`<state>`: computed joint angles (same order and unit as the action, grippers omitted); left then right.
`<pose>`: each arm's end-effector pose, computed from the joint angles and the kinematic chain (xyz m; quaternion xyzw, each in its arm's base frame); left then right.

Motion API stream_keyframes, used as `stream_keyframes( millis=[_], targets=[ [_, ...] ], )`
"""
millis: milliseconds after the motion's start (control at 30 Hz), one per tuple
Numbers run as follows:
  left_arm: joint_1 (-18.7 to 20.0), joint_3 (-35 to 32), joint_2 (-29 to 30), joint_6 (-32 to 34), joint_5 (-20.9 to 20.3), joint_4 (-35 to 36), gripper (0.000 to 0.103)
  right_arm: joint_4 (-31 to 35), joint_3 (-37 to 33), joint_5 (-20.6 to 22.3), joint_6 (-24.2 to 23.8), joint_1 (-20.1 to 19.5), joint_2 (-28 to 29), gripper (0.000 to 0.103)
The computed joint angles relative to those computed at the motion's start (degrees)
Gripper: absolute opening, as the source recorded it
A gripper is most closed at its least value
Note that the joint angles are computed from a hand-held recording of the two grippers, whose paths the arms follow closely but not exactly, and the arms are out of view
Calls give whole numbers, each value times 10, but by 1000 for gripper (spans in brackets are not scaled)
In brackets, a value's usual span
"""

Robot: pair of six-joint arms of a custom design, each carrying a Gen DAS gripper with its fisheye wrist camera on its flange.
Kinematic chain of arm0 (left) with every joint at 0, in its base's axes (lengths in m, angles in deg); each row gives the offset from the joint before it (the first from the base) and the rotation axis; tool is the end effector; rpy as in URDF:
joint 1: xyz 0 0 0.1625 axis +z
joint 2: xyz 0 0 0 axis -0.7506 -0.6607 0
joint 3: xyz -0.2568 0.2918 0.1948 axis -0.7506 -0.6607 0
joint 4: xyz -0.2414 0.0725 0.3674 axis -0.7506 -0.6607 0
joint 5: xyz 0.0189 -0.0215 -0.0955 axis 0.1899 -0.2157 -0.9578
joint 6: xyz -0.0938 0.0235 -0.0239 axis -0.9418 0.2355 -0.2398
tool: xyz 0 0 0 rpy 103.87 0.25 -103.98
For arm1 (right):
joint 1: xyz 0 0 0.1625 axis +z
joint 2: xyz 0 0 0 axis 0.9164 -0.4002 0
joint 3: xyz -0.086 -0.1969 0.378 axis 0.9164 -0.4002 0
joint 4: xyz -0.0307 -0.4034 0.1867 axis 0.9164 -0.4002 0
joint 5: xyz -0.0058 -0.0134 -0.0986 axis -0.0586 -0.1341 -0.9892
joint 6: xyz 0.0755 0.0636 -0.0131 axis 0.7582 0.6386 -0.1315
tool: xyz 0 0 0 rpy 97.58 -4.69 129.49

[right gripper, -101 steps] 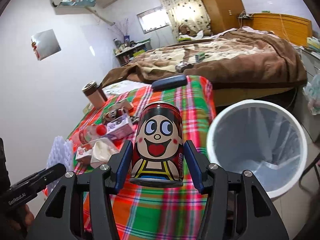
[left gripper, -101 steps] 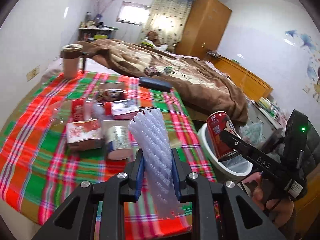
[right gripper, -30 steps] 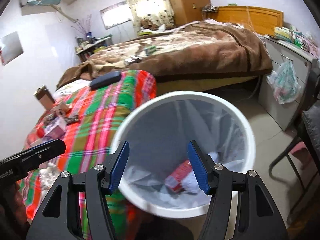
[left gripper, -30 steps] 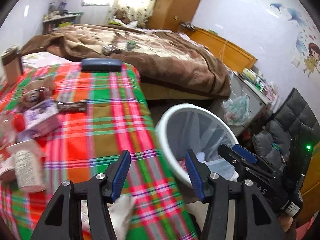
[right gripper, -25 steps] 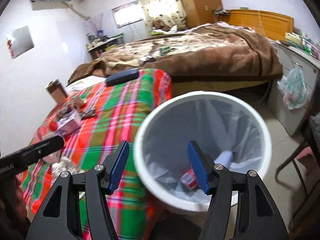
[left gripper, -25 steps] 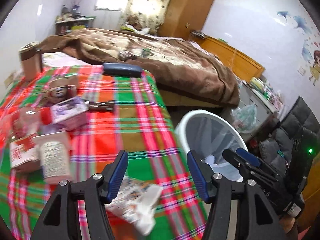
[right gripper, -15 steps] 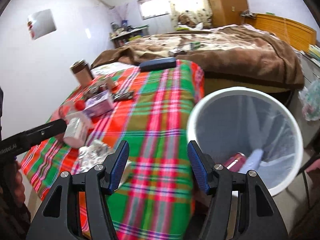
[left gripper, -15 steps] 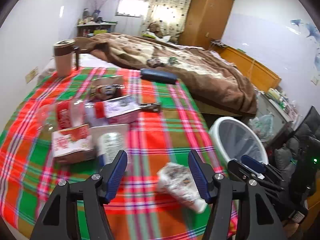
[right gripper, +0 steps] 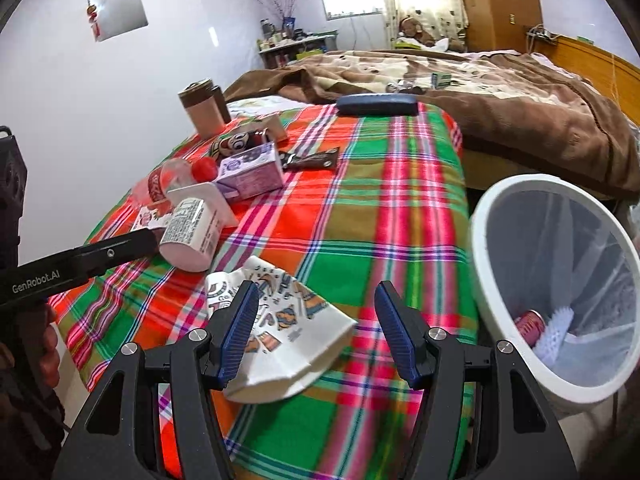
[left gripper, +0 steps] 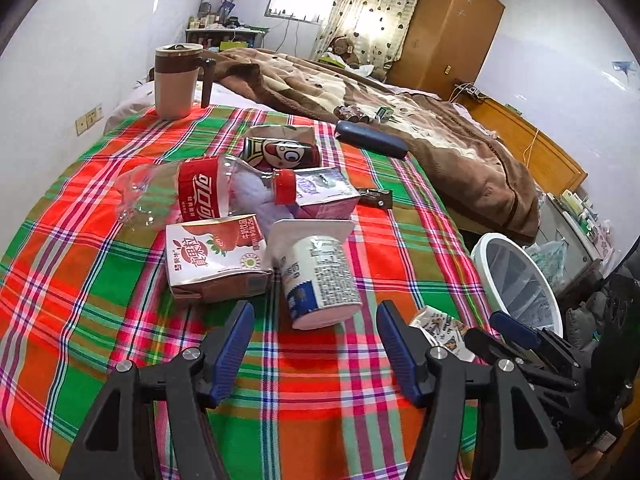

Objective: Collect trash
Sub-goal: 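Return to the table and grasp the patterned paper cup with the right tool, then grasp the white yogurt cup with the left tool while the right tool holds the paper cup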

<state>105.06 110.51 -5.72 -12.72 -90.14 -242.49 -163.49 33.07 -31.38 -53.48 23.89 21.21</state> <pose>-0.2523 -0.7709 0.0986 -0.0427 0.8575 -0.4216 0.2917 0.1285 -0.8453 0.1944 0.3636 -0.8994 0.2034 0.1325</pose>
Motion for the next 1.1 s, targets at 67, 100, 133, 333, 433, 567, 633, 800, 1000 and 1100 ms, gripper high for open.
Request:
stream_keyframes(
  millis=[67,100,133,333,433,567,633,800,1000,1100],
  targets=[
    [3,-5,1,7,-5,3,63,11,-3,-5,-6,1,3,62],
    [7,-11,3,11,-10,8,63,15,-4,-9,-8,2,5,62],
    [8,-15,3,5,-9,16,63,16,-4,-12,-10,3,6,62],
    [15,-45,21,18,-10,17,63,35,-5,-24,-12,5,9,62],
    [17,-63,29,19,-8,32,63,33,-4,-20,-9,4,9,62],
    [21,-78,37,16,-14,56,63,39,-3,-11,-8,3,8,53],
    [23,-87,42,17,-17,62,63,36,-2,-11,-10,3,8,48],
    [29,-98,47,9,-24,76,63,32,7,-2,-11,1,2,35],
    [38,-105,51,-12,-31,97,63,28,14,7,-11,-1,-2,25],
    [39,-106,53,-12,-31,98,63,24,13,8,-9,-2,-1,22]
  ],
)
